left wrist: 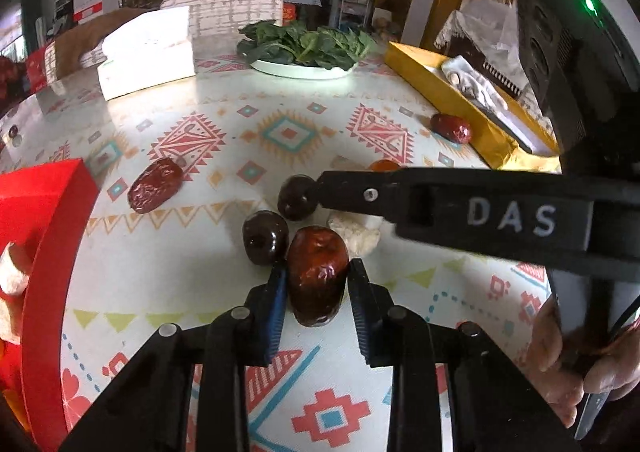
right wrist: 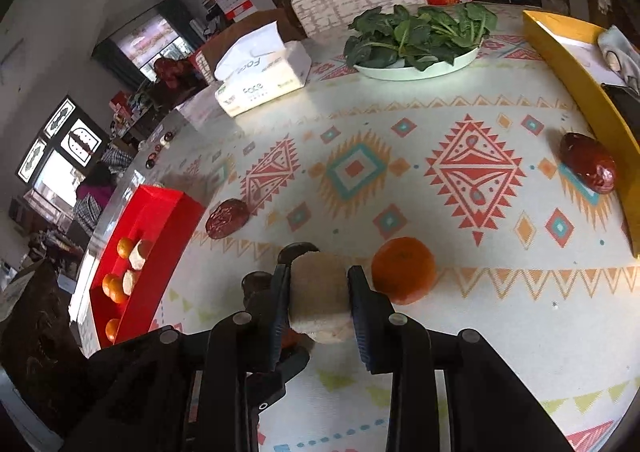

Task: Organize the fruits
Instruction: 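Grasp a red date with the left gripper while the right gripper grasps a round pale cake, then carry the date and round cake over the red tray and release both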

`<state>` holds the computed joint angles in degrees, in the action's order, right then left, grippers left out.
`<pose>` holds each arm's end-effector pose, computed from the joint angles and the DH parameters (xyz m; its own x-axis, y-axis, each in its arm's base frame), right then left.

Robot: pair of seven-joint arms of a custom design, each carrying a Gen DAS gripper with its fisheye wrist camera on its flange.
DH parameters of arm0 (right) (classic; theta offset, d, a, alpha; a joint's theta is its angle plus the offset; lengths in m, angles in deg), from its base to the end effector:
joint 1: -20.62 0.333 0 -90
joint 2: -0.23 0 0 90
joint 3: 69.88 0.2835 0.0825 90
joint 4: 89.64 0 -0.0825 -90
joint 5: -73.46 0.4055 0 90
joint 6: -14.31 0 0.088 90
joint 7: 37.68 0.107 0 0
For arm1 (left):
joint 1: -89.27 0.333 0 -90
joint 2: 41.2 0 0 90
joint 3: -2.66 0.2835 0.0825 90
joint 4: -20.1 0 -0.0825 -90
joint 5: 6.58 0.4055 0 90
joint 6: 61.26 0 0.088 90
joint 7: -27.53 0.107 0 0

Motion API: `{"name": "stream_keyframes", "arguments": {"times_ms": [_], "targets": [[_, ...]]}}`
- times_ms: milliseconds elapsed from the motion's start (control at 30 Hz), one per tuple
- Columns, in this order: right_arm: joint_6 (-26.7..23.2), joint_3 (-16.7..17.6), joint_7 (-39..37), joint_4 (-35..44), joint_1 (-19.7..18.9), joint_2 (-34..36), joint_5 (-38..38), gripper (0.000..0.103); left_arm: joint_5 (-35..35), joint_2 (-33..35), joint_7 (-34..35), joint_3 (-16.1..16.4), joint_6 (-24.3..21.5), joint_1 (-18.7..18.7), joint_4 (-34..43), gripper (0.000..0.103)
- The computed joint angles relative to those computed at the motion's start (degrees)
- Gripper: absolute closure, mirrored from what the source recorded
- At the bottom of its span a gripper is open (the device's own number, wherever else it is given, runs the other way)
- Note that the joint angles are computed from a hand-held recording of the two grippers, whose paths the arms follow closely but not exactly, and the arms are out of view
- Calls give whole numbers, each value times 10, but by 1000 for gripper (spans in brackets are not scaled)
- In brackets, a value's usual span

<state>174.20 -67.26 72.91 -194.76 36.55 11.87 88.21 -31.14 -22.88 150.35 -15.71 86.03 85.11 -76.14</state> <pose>0.6432 0.2016 0.4659 -0.0812 -0.8887 -0.4512 -0.7776 0.3396 -0.5291 0.6574 -0.2414 0.4484 -0.6219 -0.7682 0.1519 -0.6600 0.4099 -0.6295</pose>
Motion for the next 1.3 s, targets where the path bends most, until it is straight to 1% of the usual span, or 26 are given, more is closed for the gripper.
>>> {"name": "stream_keyframes", "arguments": {"times_ms": [100,133,200,300,367,433,467,500,533,567,600,667,700,767,967,1100,1167,1200,1233,1300], "targets": [[18,5,-15,-11,-3,-7,15,71,-49,-20,15,-8,14,18,-18,74],[24,5,-18,-13,-3,-9,15,71,-77,-34,28,-10,19,28,-30,74],[37,9,-30,-18,-4,-12,24,71,-123,-63,49,-5,28,40,-54,74],[58,15,-51,-26,-4,-19,41,71,-197,-104,76,20,29,54,-89,74],[68,18,-63,-29,-2,-21,51,71,-224,-124,77,44,34,57,-109,74],[74,17,-62,-25,5,-21,46,71,-218,-135,53,72,46,60,-124,74],[71,10,-46,-20,15,-19,22,71,-212,-138,43,80,52,60,-128,74],[68,6,-35,-11,24,-16,-2,71,-197,-138,21,92,64,64,-132,74],[64,8,-35,-3,29,-13,-11,71,-186,-138,6,98,72,65,-133,74],[60,10,-36,6,32,-10,-16,71,-165,-135,-20,106,90,68,-135,74],[52,14,-37,23,37,-2,-21,71,-150,-132,-39,111,101,72,-136,74],[33,27,-57,63,40,22,-10,71,-130,-122,-68,116,109,81,-130,74],[15,33,-67,96,44,42,-9,71,-126,-118,-76,115,108,86,-128,74],[-17,33,-69,153,60,78,-21,71,-127,-111,-80,113,102,98,-123,74],[-129,26,-66,360,107,219,-59,71,-160,-99,-54,101,87,121,-110,74],[-188,11,-49,472,131,295,-81,71,-196,-94,-28,95,77,135,-107,74],[-206,4,-41,506,138,316,-89,71,-212,-93,-15,95,70,140,-104,73],[-217,-3,-35,529,144,331,-99,71,-218,-94,-11,95,70,141,-105,71],[-224,-6,-32,543,147,339,-105,70,-226,-96,-6,95,71,143,-107,65],[-233,-11,-27,565,152,353,-115,70,-247,-103,4,96,78,144,-113,58]]}}
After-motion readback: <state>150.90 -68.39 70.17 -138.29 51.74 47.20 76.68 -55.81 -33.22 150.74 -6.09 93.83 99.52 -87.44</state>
